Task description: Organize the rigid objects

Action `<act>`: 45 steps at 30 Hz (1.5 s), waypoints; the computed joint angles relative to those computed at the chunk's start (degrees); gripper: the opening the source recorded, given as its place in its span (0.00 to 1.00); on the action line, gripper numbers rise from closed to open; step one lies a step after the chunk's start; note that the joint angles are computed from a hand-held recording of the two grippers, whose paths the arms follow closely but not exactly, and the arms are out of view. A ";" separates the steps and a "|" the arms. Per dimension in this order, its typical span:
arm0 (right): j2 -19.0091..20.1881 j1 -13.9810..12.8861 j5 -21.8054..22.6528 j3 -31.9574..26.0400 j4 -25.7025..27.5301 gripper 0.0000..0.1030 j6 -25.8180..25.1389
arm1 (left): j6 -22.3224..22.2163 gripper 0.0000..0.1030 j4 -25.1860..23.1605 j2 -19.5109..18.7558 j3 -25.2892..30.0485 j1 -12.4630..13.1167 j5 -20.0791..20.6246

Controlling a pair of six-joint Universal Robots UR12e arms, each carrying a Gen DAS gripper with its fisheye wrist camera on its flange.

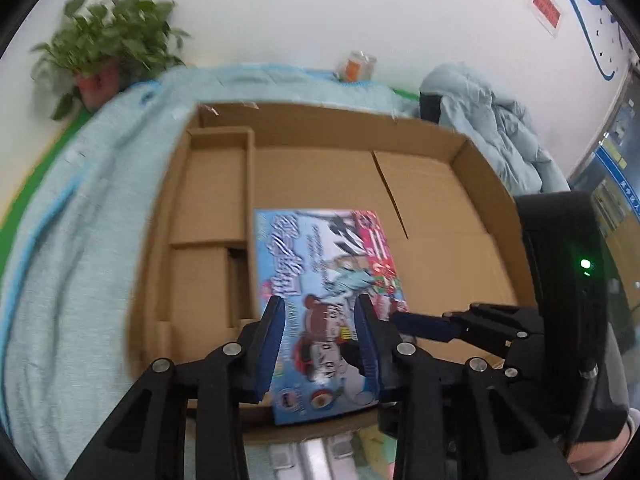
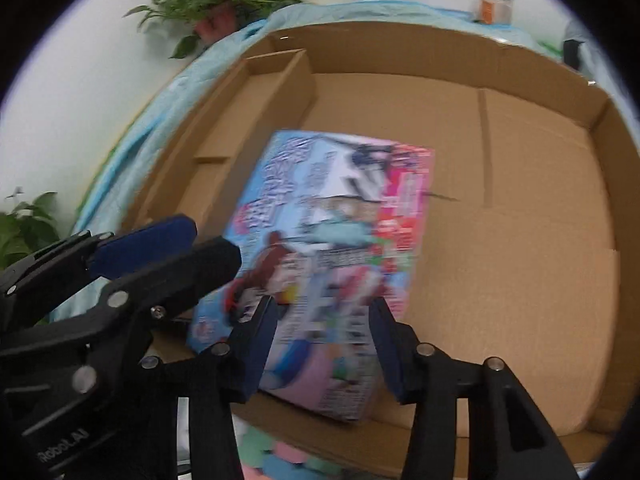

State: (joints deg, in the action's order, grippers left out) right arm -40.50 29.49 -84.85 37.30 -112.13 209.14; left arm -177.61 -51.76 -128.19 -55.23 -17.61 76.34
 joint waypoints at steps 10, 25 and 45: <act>-12.81 4.33 -22.57 19.99 -20.80 1.00 -0.37 | -5.85 1.00 30.13 11.14 -18.91 1.17 4.02; -23.18 9.34 -36.94 36.03 -35.49 0.99 4.15 | -2.47 0.99 34.05 20.89 -33.02 -0.62 -2.73; -24.99 5.55 -7.67 42.91 -29.79 0.98 20.33 | -0.07 0.99 5.22 15.74 -26.03 -0.42 -23.87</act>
